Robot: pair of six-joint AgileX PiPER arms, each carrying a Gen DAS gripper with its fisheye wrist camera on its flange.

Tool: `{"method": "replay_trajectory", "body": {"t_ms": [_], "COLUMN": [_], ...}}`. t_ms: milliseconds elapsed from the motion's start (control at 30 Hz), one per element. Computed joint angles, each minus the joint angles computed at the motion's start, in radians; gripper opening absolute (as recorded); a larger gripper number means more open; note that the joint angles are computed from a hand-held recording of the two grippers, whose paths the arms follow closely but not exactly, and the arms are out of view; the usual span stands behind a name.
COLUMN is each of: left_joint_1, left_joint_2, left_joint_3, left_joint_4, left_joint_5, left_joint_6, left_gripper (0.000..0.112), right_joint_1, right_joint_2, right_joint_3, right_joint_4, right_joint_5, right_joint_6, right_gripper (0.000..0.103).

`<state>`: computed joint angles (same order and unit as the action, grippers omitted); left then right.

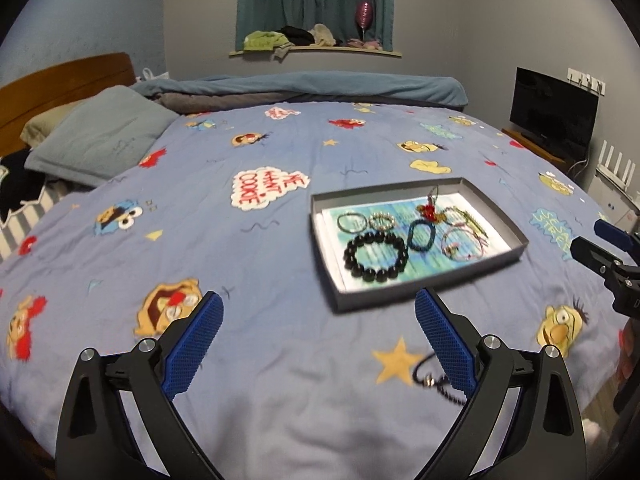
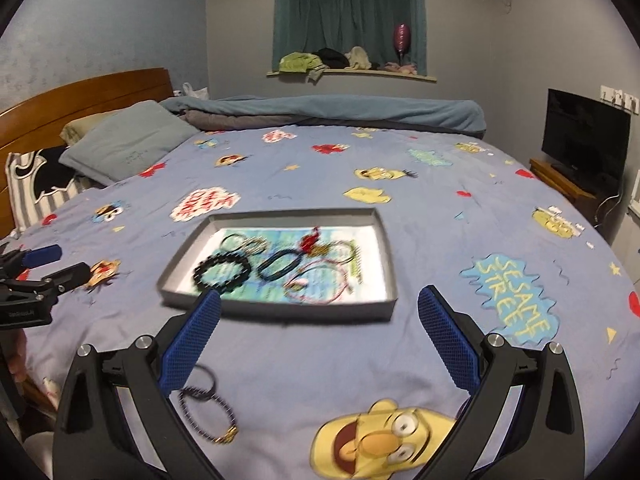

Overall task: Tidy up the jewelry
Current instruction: 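Withdraw both open tools from the tray to the last jewelry, then grasp the black hair tie with the left tool while the right tool grasps the dark red bead bracelet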

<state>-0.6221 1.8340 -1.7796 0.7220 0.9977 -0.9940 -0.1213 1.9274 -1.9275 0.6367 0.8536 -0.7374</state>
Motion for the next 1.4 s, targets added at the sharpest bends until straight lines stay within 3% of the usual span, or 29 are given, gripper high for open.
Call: {"method": "replay_trajectory", "body": {"t_ms": [333,867,1400], "left_joint_1": [-0.042,-0.065,-0.071], "left_joint_2": [-0.079,-0.040,0.054], "left_joint_3": [0.221,0.352,0.311], "left_joint_4": [0.039,0.186,0.118], "left_joint_5": [-0.093,-0.176,-0.325], "left_joint_6": [-0.166,-0.351,-0.223], "left_gripper": [0.096,0.096,0.091], "right_joint_1": [0.040,-0.008,-0.025], "right_joint_2": [-0.147,-0.156,-0.111], "right_joint_3": [0.340,0.503,0.513], "right_joint_4": [0.065,0.221,0.256], "right_joint_5": [-0.098,-0.219,-0.106], "right_joint_6": [-0.154,-0.325,-0.507], "right_gripper": [0.097,0.097,0.097]}}
